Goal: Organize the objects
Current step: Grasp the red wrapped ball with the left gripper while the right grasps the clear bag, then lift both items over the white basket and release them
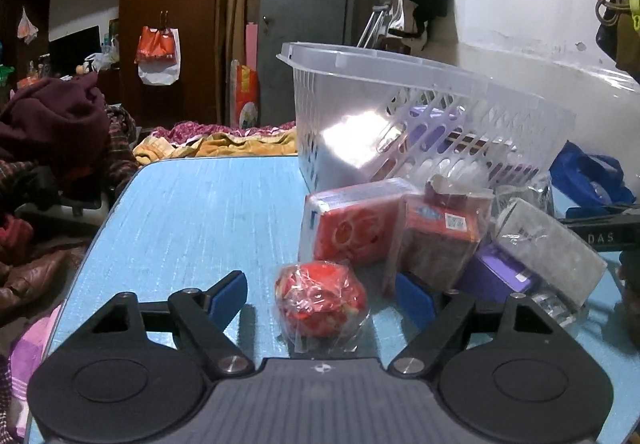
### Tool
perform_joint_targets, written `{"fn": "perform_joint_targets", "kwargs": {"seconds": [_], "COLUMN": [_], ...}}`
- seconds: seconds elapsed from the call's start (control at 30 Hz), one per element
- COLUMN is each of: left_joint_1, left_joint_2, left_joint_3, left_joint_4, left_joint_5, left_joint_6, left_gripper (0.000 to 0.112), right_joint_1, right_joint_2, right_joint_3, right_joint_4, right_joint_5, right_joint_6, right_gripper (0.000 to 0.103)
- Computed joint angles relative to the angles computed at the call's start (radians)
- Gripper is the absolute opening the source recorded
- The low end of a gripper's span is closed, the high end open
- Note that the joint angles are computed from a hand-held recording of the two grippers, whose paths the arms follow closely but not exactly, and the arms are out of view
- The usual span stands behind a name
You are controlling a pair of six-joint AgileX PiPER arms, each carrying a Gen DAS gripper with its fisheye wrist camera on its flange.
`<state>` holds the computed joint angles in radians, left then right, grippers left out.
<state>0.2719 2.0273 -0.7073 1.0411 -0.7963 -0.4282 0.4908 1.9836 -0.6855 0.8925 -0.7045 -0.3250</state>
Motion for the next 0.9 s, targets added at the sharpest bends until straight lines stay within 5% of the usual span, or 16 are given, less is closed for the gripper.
{"fn": "perform_joint_targets", "kwargs": {"seconds": [0.1,0.27,0.43,0.63,0.73,0.9], "left_joint_1": [0.003,-0.001,-0.015,0.061,0.092,0.119], "left_joint_2": [0.001,-0.002,-0.011,0.016,0.03,0.052], "left_joint_3": [0.007,0.021,0.061,0.071,0.069,0.098], "left_joint_4": [-0.005,-0.044,-0.133,-0.054,-0.023,-0.036], "left_joint_5": [-0.009,-0.007,-0.043,-0.172,-0.221,-0.327], "left_joint_6": [0.009,0.035,0.125,0.088,0.066,0.139], "left_gripper": [0.08,0.055,0.052,0.052,0.052,0.052], "right_joint_1": [0.024,0.028,0.03,0.044,0.077,0.217], "right_joint_2": [0.01,0.004,-0.002,-0.01,-0.008,0.029], "right_joint_3": [-0.028,-0.012,0.004,0.034,0.067,0.153], "right_joint_4": [0.108,0.081,0.048,0.023,0.017,0.078], "right_joint_5": [0.004,-0.004,-0.017,-0.071,-0.161,-0.441], "right_joint_6": [-0.081,-0.042,-0.007,0.047,0.085,0.163], "right_gripper": [0.061,0.039,0.036,0.034,0.034,0.034]}}
